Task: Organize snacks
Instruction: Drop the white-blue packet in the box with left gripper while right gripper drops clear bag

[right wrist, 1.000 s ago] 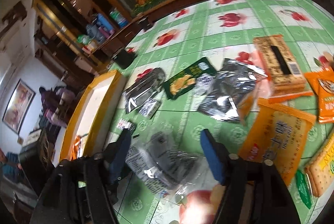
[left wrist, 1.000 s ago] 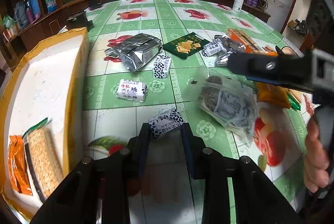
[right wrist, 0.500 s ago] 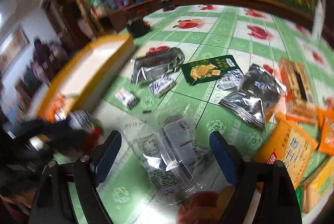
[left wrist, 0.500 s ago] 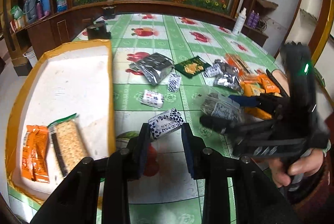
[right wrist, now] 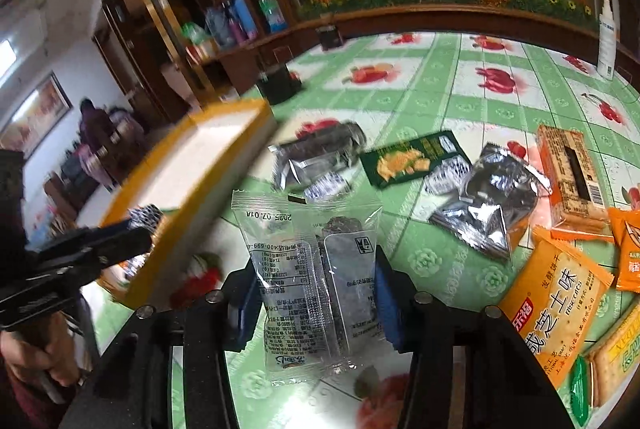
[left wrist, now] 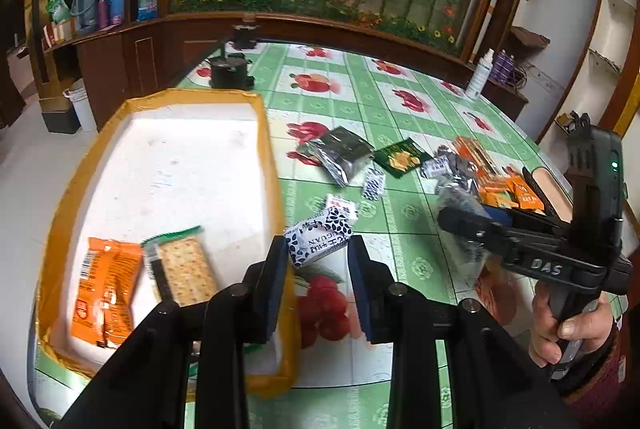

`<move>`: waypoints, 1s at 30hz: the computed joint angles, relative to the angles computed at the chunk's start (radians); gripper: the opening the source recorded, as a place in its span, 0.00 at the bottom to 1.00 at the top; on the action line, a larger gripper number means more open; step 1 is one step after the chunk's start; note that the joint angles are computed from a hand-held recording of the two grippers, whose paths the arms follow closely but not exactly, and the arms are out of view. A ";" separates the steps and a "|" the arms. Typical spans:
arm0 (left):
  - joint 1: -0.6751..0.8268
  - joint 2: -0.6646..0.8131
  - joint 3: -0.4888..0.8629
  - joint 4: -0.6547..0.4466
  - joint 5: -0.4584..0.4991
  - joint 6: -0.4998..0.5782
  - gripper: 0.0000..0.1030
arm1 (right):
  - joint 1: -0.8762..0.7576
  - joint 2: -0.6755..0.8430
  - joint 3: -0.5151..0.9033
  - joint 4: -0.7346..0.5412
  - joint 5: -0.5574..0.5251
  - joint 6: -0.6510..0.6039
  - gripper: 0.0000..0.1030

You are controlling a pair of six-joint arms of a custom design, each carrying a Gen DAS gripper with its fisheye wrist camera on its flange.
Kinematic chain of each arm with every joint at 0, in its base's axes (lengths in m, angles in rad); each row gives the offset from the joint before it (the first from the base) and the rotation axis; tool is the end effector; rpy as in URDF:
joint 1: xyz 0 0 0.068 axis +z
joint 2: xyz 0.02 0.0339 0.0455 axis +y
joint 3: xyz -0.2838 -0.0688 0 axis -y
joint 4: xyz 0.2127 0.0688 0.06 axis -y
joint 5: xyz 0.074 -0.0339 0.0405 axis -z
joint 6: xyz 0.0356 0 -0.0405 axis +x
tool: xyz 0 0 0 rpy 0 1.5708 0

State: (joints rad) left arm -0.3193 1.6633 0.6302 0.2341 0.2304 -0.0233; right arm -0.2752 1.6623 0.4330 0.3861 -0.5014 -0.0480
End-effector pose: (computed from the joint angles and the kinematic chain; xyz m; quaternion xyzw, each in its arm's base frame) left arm 0.2656 -0.0964 0.1663 0.1785 0.9039 -0.1687 0.3503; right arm 0.2392 -0.0497 0.1372 0.0149 0.9095 0.1734 0.3775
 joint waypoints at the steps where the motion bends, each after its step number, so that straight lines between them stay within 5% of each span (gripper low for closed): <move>1: 0.007 -0.002 0.001 -0.001 0.000 0.000 0.29 | -0.004 -0.003 -0.001 0.005 -0.010 0.005 0.52; 16: 0.187 -0.009 -0.003 0.000 0.057 0.020 0.29 | 0.043 -0.013 0.034 -0.023 -0.139 0.133 0.52; 30: 0.322 0.086 0.001 0.061 0.073 0.046 0.29 | 0.429 0.057 0.254 -0.036 0.037 0.332 0.52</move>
